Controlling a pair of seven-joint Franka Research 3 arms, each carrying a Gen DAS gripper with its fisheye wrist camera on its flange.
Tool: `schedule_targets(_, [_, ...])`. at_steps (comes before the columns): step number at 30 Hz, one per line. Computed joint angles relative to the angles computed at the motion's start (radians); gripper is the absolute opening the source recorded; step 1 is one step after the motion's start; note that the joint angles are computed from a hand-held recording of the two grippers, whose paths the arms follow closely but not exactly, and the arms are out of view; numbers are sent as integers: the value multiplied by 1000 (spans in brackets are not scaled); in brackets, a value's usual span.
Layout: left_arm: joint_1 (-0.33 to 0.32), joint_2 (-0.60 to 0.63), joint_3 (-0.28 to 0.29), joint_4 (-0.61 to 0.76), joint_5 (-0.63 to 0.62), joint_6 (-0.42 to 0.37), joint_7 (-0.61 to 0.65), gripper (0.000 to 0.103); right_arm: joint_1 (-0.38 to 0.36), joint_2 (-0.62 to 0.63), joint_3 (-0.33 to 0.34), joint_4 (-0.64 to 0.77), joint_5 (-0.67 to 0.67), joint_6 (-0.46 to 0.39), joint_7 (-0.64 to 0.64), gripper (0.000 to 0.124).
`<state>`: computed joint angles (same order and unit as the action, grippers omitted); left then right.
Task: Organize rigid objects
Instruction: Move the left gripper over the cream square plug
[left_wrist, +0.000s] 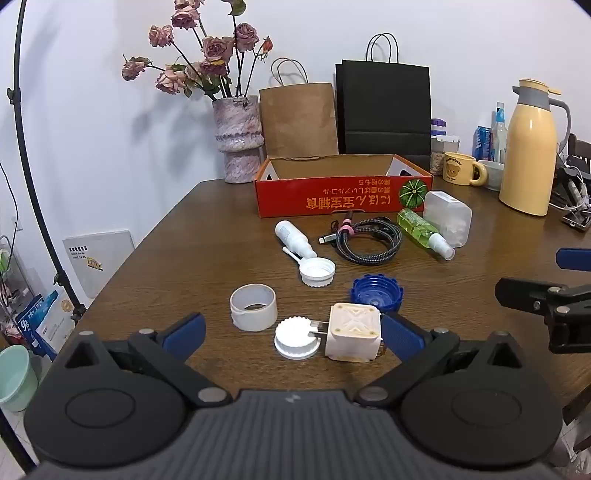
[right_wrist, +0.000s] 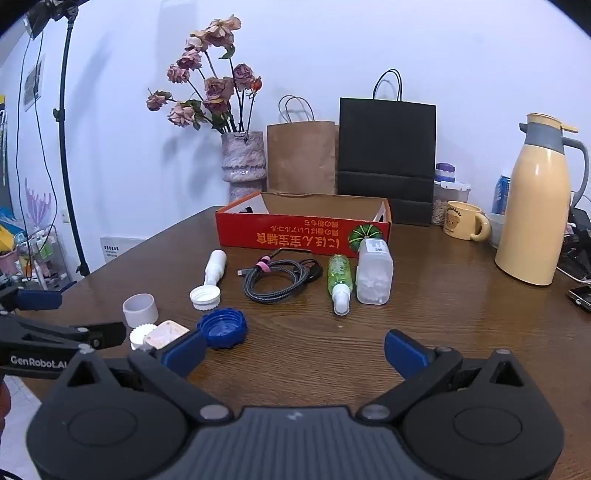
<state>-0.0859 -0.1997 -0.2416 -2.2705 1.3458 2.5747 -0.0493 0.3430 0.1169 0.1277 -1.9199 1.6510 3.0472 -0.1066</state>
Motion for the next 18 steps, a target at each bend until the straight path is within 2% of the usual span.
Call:
schedule_targets(6, [-4,-4,-2,-2,-20,1,19,103,1,-3,-2,-5,22,2,-26,103])
schedule_targets(7, [-4,8,7,18,-57,11,43,103,1,-5,-3,-8,21,0,-26,103])
schedule_targets(9, [-5,-2,-3,7,-44,-6,26,103,5,1,0,0,-27,10,24,103])
schedule_targets(15, [-10,-1,-7,14,-67,-18,46,103,0,-4,3,-10,-44,7,40,103])
schedule_targets(18, [0,-5,0,3,-43,6,34,103,-3,-4,4,-8,-22,4,20,103])
